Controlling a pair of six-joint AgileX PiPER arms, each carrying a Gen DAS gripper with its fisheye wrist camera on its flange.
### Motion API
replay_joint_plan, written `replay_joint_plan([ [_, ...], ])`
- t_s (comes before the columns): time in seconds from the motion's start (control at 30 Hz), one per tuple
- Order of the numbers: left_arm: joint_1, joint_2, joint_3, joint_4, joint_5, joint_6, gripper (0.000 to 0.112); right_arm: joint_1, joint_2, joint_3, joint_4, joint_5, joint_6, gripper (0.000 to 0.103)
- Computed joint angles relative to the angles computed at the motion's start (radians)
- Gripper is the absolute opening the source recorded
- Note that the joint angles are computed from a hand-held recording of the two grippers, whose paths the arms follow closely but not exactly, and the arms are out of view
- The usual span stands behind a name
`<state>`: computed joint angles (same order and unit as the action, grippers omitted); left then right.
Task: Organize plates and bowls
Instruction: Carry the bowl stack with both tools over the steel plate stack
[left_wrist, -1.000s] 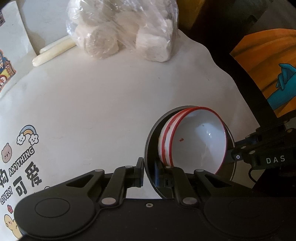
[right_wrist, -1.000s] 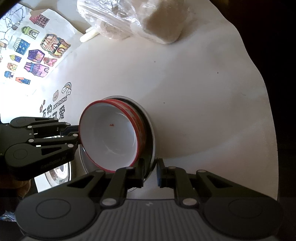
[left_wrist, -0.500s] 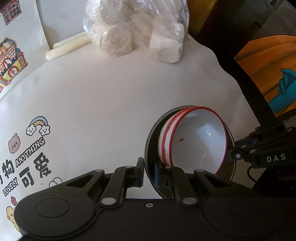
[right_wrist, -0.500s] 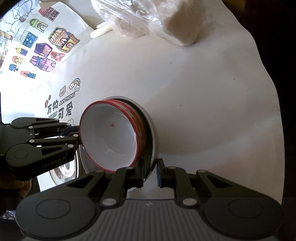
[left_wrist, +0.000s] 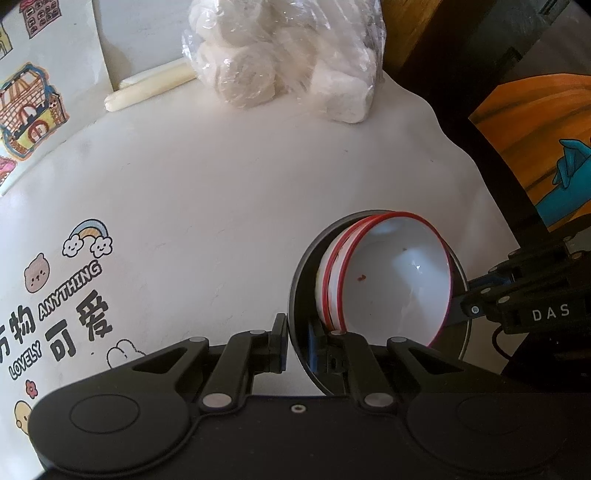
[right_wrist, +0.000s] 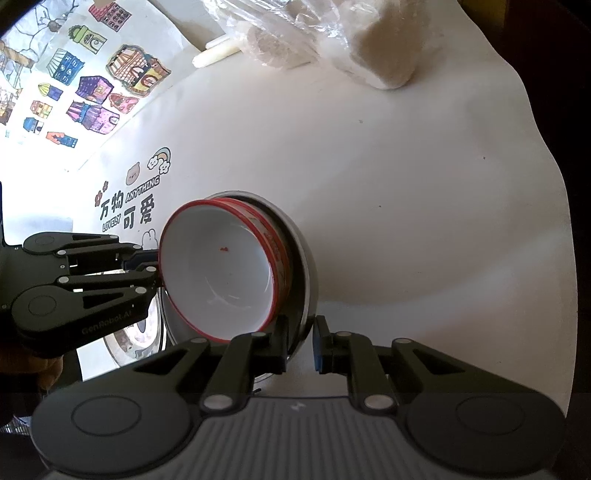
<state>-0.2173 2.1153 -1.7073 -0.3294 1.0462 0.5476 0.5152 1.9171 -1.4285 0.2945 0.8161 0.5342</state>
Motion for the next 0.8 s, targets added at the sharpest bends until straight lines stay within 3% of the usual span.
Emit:
replay_joint_plan([
  [0.8, 0.048, -0.038, 0.042, -0.03, -0.003, 0.056, 0.01, 0.018, 0.036, -0.094, -0.016, 0.062, -0.001, 0.014],
])
